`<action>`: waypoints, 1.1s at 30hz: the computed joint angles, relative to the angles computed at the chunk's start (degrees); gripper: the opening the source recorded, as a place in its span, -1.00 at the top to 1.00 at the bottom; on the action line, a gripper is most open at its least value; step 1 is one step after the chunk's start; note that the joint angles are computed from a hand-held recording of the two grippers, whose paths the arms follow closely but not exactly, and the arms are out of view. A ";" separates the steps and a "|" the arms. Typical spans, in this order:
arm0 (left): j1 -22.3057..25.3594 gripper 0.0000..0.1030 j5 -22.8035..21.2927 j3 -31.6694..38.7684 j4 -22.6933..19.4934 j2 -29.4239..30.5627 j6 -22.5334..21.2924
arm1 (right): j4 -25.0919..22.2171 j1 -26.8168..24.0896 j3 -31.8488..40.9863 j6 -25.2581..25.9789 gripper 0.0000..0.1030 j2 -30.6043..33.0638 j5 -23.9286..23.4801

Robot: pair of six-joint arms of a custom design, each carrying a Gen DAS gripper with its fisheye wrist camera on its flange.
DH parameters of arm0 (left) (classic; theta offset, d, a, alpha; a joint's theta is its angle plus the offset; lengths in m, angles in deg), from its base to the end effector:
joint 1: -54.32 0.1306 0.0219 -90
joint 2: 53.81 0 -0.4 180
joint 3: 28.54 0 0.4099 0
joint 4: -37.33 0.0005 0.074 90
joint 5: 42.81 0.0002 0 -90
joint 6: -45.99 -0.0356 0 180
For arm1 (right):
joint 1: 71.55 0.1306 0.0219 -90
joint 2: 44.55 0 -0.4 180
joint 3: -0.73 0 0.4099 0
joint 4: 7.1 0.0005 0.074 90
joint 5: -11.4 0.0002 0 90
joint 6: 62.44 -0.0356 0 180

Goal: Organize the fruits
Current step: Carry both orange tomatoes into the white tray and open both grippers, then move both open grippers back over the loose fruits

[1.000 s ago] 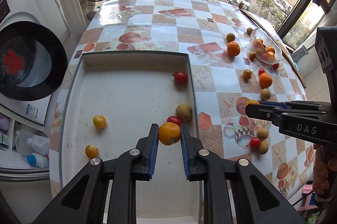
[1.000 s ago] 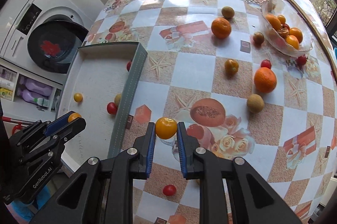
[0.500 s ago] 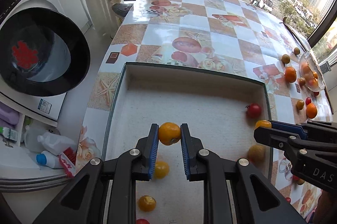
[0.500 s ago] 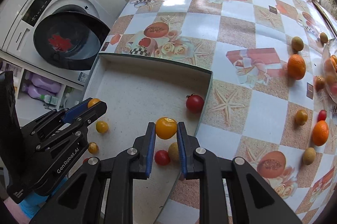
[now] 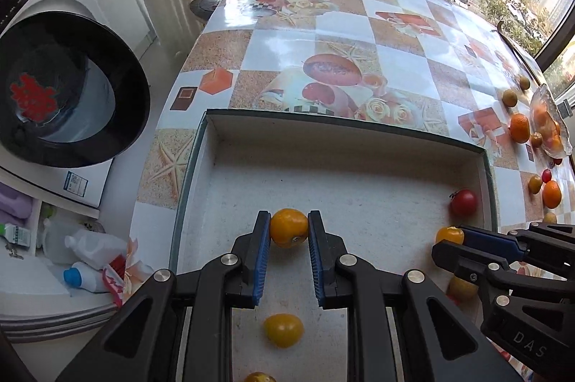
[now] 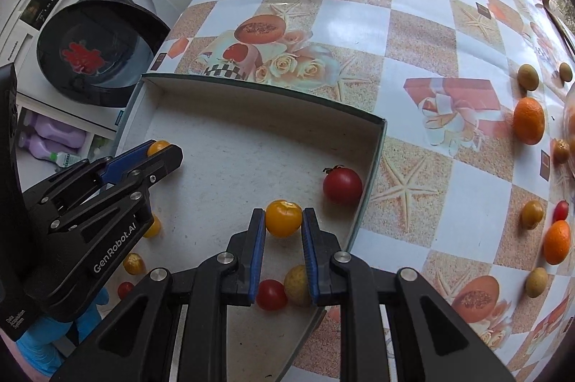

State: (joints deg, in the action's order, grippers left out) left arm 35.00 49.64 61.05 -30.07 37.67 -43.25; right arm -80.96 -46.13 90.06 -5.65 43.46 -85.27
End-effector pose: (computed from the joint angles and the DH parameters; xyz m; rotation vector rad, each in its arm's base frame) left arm 0.4527 -0.1609 0.4144 0.4606 2.7511 -0.1476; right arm 0.4053 0.1966 0.4354 0.1717 2.9052 0.3667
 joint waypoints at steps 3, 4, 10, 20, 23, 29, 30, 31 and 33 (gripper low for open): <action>-0.37 0.57 -0.86 -0.29 0.46 0.09 -0.40 | -0.25 0.27 -0.04 0.77 0.57 0.68 0.15; -0.50 0.57 -1.24 -0.31 0.37 0.18 -0.54 | -0.33 0.41 -0.06 0.95 0.57 0.89 0.22; -0.64 0.13 -2.62 -0.32 0.57 0.33 -0.91 | -0.68 1.37 0.52 3.35 0.55 1.51 2.19; -0.18 -0.33 -2.86 0.53 1.83 -0.89 -0.64 | 0.35 2.91 0.05 5.06 -0.36 -1.16 2.63; -0.22 -0.33 -2.69 1.22 1.46 -1.24 -0.85 | 0.56 3.49 -0.20 5.11 -0.48 -2.84 3.86; -0.97 -0.33 -1.63 1.91 -0.49 -2.37 -0.13 | -0.06 2.58 -1.05 2.75 -0.56 -6.05 3.36; -1.21 -0.33 -1.50 1.94 -0.89 -2.58 0.18 | -0.20 2.28 -1.27 2.23 -0.58 -6.62 3.18; -1.50 -0.33 -1.49 1.97 -1.21 -2.78 0.39 | -0.31 1.89 -1.52 1.75 -0.59 -7.19 2.91; -2.30 -0.33 -1.65 1.76 -1.71 -3.35 0.68 | -0.59 1.28 -2.18 0.89 -0.61 -8.56 2.41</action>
